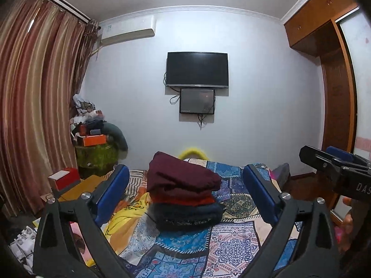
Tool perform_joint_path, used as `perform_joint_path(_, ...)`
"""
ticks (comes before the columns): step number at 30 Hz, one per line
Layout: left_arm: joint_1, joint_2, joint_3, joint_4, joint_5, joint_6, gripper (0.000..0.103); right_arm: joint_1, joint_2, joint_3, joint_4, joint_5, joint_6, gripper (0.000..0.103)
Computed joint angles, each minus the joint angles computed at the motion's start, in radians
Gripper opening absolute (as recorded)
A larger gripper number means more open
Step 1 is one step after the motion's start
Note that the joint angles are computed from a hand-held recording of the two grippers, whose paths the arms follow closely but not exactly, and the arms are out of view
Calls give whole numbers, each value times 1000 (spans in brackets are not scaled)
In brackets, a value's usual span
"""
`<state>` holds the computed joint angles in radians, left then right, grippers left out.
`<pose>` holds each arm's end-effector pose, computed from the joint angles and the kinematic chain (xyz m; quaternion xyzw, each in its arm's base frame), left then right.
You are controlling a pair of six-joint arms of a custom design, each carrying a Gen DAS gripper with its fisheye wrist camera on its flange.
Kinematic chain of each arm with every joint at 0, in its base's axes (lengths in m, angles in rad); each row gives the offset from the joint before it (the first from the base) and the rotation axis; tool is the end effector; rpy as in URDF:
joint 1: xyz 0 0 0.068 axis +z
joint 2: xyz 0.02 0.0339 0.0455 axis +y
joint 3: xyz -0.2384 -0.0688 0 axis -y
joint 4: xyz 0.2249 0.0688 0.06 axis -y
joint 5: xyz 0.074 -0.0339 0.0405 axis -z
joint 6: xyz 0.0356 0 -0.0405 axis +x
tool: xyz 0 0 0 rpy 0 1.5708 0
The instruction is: Fold large clothes
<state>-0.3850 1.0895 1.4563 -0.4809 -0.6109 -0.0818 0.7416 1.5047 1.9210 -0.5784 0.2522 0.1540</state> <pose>0.1935 -0.0564 0.4497 -0.0904 0.7338 0.0715 0.6695 0.2219 0.1912 0.4797 -0.1410 0.7472 0.1918 0.6206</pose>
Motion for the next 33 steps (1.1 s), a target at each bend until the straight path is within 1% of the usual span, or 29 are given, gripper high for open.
perform_joint_path(2, -4, -4, -6, 3, -4, -3, 100, 2, 15, 26, -16, -4, -3, 103)
perform_joint_path(3, -23, -14, -20, 5, -22, -6, 100, 2, 23, 38, -22, -3, -5, 103)
perform_joint_path(5, -27, -17, -24, 3, -26, -9, 101, 7, -4, -7, -4, 8, -11, 103)
perform_joint_path(6, -24, -18, -27, 6, -20, -11, 101, 9, -2, -5, -3, 11, -15, 103)
perform_joint_path(7, -23, -25, -36, 5, -17, -15, 101, 11, -31, -53, 11, 12, -16, 103)
perform_joint_path(12, -4, -23, -35, -9, 12, -38, 101, 15, -22, -35, -6, 11, -34, 103)
perform_joint_path(13, -3, -22, -35, -11, 11, -38, 101, 19, -34, -61, 7, 18, -39, 103)
perform_joint_path(15, -3, -25, -38, -11, 10, -36, 101, 23, -31, -56, 3, 29, -50, 103)
perform_joint_path(19, 0, -24, -37, -15, 15, -39, 101, 21, -48, -94, 18, 24, -48, 103)
perform_joint_path(27, 6, -23, -41, -14, 21, -41, 102, 13, -45, -80, -1, 12, -45, 103)
perform_joint_path(33, 23, -16, -39, -15, 43, -53, 102, 10, -46, -76, -11, 10, -50, 103)
